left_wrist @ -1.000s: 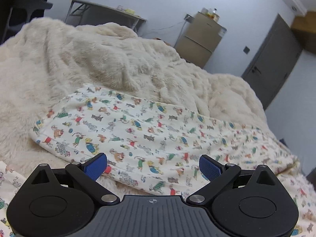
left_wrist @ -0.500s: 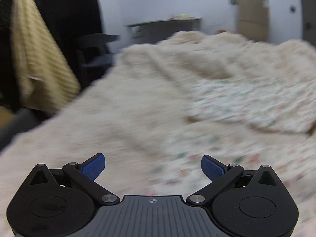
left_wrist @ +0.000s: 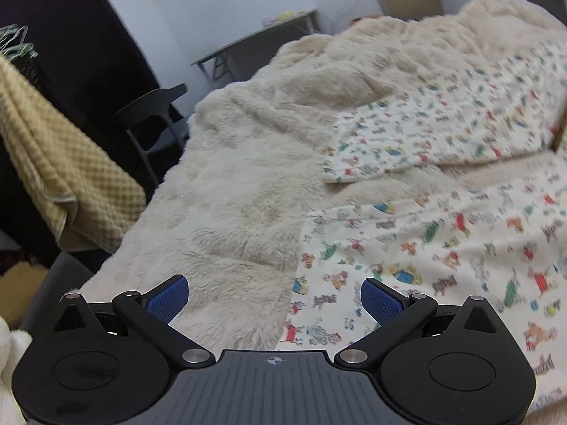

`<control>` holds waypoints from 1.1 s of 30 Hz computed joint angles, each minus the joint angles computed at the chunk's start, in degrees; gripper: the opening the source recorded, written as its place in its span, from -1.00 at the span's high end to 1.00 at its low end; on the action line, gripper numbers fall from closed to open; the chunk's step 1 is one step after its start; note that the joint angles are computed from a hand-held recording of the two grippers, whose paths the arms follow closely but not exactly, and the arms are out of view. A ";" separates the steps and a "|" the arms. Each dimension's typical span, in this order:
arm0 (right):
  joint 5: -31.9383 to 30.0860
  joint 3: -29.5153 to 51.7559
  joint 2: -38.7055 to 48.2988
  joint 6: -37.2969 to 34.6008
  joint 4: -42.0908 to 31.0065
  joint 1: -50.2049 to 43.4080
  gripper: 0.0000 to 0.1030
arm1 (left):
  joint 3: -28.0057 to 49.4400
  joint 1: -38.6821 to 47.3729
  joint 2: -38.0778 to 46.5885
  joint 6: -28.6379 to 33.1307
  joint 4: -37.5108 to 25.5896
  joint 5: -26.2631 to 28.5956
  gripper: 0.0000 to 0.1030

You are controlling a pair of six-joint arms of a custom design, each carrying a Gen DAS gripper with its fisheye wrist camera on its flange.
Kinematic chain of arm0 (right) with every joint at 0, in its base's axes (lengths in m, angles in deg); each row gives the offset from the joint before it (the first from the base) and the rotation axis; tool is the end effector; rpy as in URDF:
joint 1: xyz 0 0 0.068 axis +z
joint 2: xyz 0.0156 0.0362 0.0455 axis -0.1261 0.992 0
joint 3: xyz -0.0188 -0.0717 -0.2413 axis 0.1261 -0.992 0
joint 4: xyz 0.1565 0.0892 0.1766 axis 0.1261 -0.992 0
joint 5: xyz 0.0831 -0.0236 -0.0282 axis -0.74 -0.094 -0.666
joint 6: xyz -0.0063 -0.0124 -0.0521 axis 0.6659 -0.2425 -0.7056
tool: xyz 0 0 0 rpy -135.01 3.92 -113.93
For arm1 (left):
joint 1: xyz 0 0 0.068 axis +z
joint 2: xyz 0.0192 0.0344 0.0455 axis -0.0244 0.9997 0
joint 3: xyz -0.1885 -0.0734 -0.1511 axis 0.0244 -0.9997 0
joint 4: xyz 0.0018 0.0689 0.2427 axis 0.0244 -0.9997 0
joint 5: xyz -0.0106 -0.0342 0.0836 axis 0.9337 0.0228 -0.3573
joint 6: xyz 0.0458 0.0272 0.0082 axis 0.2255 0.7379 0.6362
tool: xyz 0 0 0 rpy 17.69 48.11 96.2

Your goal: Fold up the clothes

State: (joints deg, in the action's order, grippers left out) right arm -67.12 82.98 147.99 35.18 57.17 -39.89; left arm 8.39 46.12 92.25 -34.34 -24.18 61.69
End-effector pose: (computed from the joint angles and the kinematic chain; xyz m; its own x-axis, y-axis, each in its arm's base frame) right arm 0.1832 -0.0858 0.1754 -0.6140 0.0057 -0.7893 -0.3337 0.9043 0.2662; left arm 0.1434 0.1434 0.2639 -0.7077 0.2101 -0.6745 -0.1313 0.8990 0.4178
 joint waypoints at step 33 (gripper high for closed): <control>3.53 -1.73 -2.05 8.73 4.99 -2.77 -0.38 | -9.92 10.13 0.28 48.66 -7.34 14.79 -1.00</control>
